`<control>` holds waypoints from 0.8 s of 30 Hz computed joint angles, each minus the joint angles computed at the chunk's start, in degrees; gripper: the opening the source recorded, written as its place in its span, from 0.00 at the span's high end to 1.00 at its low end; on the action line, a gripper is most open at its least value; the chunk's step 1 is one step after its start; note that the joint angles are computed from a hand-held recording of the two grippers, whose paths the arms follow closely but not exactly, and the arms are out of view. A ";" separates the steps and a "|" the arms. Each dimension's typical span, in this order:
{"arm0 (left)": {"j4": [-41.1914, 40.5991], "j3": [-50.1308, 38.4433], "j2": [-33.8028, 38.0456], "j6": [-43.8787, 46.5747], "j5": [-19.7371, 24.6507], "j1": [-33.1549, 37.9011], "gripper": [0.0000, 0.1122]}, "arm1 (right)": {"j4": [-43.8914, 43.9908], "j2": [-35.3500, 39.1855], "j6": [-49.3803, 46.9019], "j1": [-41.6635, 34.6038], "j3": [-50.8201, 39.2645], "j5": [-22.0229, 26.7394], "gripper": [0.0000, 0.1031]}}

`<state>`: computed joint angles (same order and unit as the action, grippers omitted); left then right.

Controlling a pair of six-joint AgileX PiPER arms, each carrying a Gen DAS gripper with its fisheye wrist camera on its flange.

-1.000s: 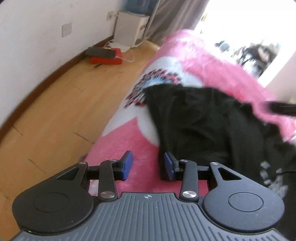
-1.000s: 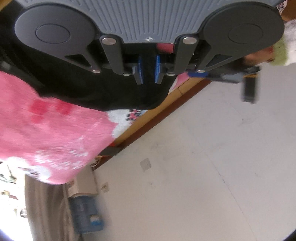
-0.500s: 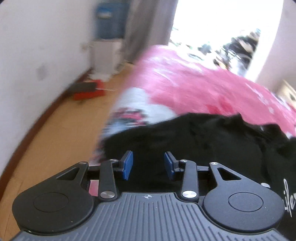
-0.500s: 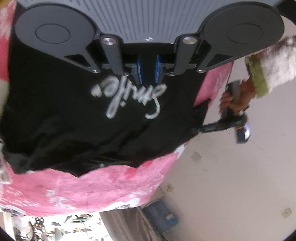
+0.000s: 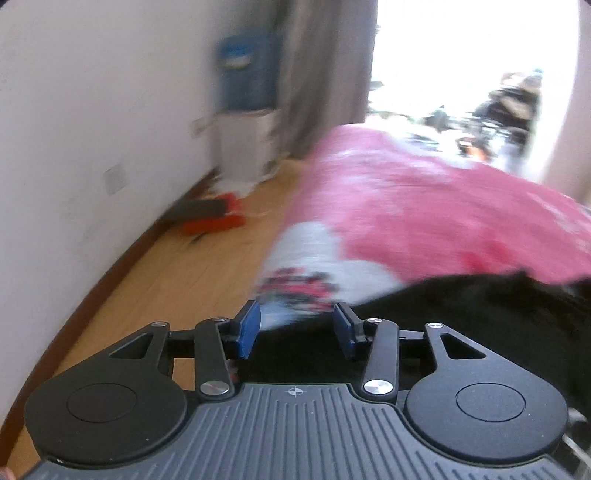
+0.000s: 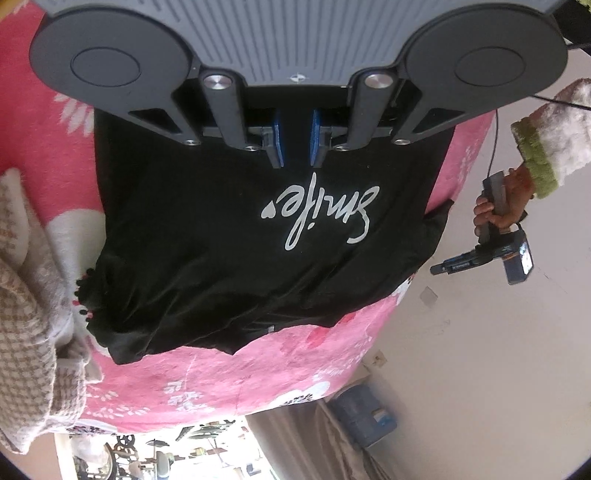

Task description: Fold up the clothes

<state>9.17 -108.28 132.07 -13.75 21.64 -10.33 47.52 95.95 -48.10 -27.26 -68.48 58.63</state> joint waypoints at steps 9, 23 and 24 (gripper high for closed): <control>-16.01 1.13 -1.01 19.31 1.85 -7.93 0.60 | -3.76 0.46 7.10 -3.18 0.82 -5.78 0.83; -32.31 -3.19 2.33 28.93 6.55 -14.10 0.56 | -2.60 8.60 12.24 -9.59 -5.84 -16.99 0.62; -32.43 -3.76 2.68 28.62 6.98 -14.59 0.56 | -2.63 8.90 12.55 -9.34 -6.39 -18.14 0.62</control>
